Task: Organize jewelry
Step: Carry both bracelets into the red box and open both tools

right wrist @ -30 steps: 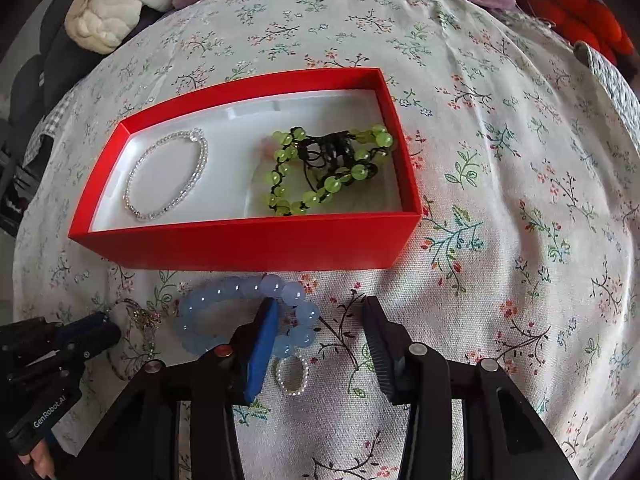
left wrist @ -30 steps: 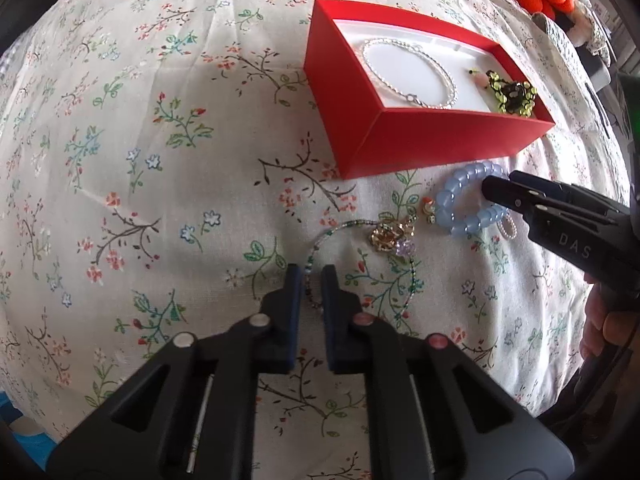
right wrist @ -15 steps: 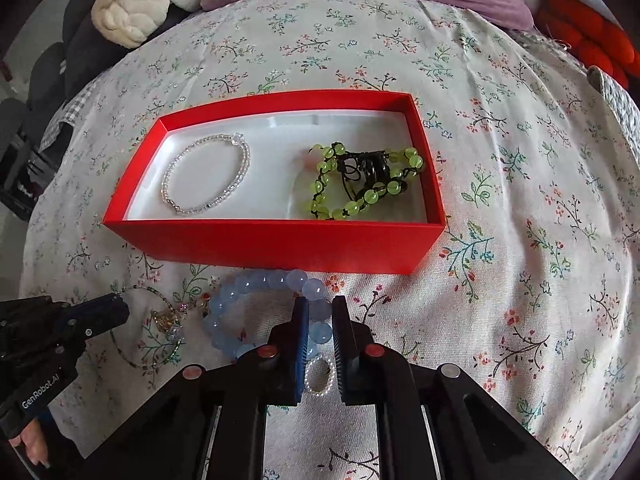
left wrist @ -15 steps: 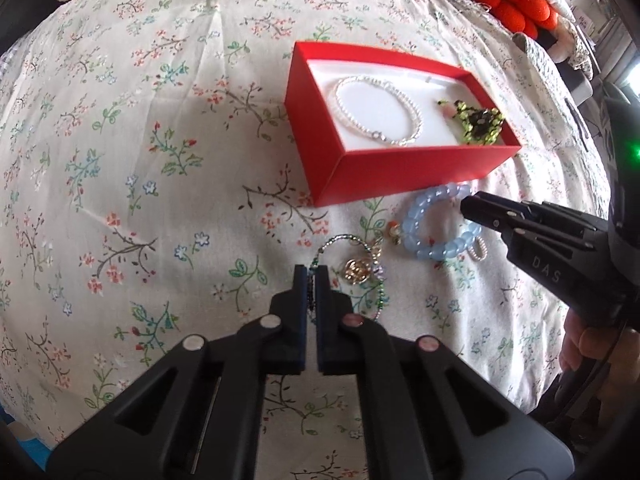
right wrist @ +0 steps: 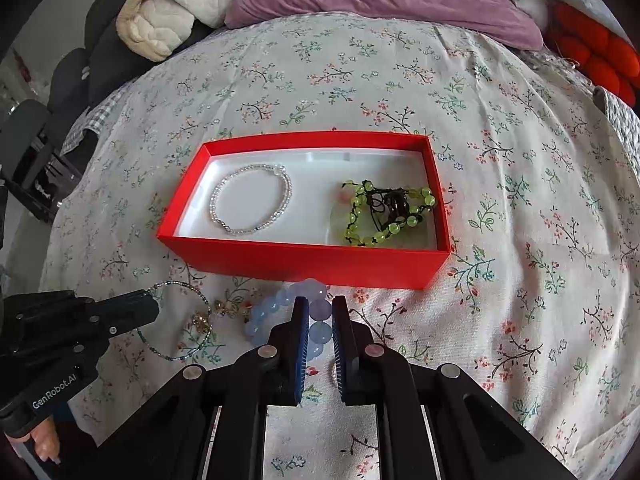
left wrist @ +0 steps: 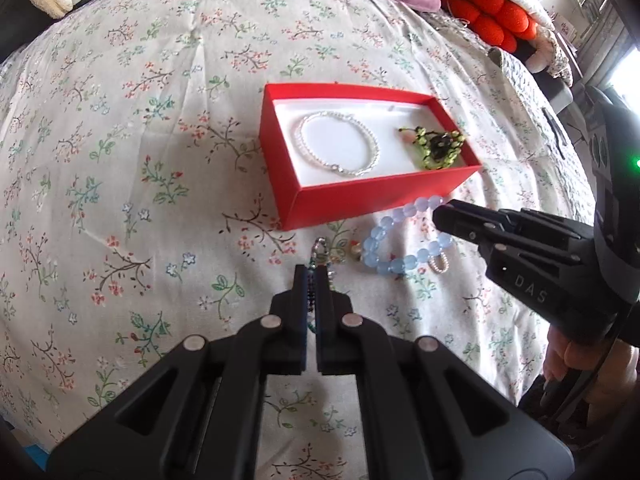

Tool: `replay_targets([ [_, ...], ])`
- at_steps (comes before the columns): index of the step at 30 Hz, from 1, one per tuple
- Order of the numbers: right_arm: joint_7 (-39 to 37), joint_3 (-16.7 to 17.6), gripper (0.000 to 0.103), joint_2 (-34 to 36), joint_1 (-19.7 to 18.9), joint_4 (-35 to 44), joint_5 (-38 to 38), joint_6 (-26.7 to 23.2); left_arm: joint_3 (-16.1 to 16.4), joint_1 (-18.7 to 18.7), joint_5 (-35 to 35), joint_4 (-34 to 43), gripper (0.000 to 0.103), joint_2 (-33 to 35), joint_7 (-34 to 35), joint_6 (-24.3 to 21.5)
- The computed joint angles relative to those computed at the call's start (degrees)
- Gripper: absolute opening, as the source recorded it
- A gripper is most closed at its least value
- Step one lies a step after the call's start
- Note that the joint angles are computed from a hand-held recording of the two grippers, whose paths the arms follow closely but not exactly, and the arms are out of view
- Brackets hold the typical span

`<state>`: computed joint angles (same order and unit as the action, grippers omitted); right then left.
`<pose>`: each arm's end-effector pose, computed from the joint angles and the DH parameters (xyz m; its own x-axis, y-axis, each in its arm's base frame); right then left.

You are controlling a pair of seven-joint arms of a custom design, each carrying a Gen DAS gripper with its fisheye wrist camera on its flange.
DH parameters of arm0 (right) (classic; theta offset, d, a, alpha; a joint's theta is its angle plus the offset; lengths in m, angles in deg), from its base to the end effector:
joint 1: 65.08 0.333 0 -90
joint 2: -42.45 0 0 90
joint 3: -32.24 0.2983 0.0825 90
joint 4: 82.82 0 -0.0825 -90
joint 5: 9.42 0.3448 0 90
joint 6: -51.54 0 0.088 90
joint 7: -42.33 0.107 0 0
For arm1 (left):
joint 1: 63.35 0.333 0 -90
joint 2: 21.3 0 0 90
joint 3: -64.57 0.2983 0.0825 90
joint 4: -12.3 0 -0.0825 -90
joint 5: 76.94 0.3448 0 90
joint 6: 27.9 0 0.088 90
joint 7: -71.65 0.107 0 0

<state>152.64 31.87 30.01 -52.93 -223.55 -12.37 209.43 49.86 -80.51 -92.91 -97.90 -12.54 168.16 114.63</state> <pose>0.4571 0.0974 0.4436 -0.0712 -0.9883 -0.1346 -0.8702 0.1275 -0.4759 0.5064 -0.3055 0.4602 -0.4858 -0.8419 0.2348 -0.8383 0.3727 -0.3980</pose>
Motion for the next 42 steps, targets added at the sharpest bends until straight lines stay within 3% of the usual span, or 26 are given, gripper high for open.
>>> replay_targets([
  [18, -2.50, -1.36, 0.011, -6.29, 2.95, -1.32, 4.24, 2.71, -0.75, -0.13, -6.84, 0.89, 0.003, -2.61, 4.63, 2.61],
  [30, -1.70, -3.94, 0.011, -8.52, 3.91, -1.12, 7.99, 8.07, -1.41, -1.45, -6.59, 4.99, 0.003, 0.56, 1.40, 6.46],
  [36, 1.09, -3.31, 0.011, -6.60, 1.80, 0.47, 6.10, 9.06, -1.61, -1.79, -7.53, 9.20, 0.003, 5.63, -1.12, 8.13],
  [42, 0.47, -4.24, 0.011, -3.42, 2.29, 2.32, 7.49, 8.59, 0.60, -3.66, 0.03, 11.29, 0.003, 9.23, -7.81, 8.44],
])
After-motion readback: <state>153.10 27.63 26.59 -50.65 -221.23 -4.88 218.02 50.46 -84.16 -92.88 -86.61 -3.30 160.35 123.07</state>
